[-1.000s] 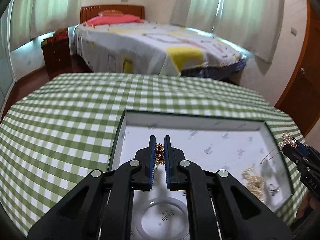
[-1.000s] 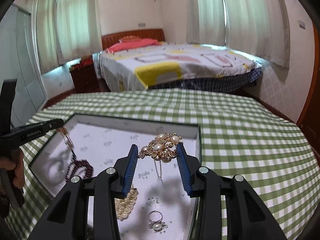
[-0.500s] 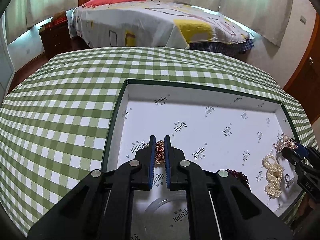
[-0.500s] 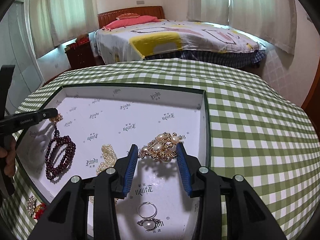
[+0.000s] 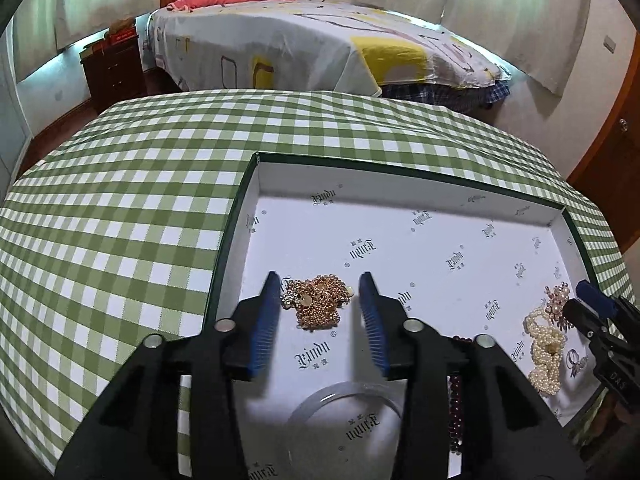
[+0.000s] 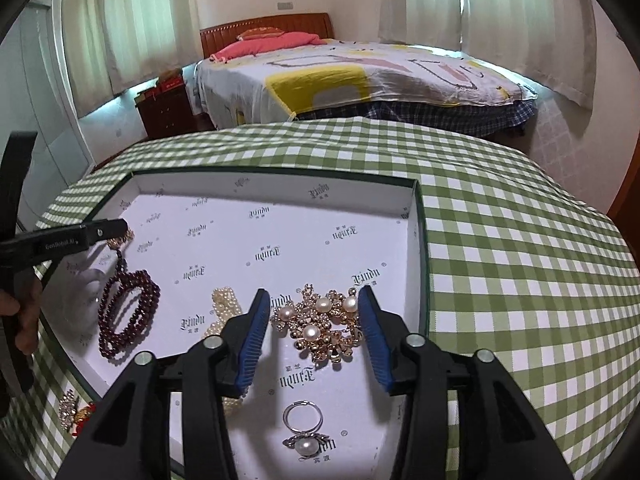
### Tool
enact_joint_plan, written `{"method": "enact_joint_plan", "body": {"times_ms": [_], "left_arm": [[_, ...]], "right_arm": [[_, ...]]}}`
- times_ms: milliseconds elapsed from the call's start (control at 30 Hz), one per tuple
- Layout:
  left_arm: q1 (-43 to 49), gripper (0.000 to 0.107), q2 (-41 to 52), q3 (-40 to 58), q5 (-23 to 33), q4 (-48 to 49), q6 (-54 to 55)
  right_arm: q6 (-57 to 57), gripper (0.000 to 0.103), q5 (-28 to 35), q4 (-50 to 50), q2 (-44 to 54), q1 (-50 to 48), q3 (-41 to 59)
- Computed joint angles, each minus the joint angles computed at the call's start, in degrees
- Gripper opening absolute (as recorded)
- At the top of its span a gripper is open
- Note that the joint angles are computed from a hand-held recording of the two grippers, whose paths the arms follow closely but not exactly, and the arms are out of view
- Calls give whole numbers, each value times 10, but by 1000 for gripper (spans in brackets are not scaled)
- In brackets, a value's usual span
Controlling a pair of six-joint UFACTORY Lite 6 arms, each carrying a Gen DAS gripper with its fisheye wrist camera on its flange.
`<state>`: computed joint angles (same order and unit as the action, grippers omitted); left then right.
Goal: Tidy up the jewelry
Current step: 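Open both tools to drop the brooch and gold chain into the box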
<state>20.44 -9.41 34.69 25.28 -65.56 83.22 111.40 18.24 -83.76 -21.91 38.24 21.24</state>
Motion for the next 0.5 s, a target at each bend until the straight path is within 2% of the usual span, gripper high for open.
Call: {"method": "enact_joint_plan", "body": {"times_ms": [233, 400, 500], "left_arm": [[68, 55, -69, -41, 67, -28, 40], [149, 59, -182, -91, 145, -12, 53], [219, 59, -255, -120, 218, 15, 51]], "right_arm": [[-38, 47, 69, 87, -89, 59, -20], [-44, 47, 171, 150, -156, 162, -32], [-22, 47, 260, 179, -188, 263, -37]]}}
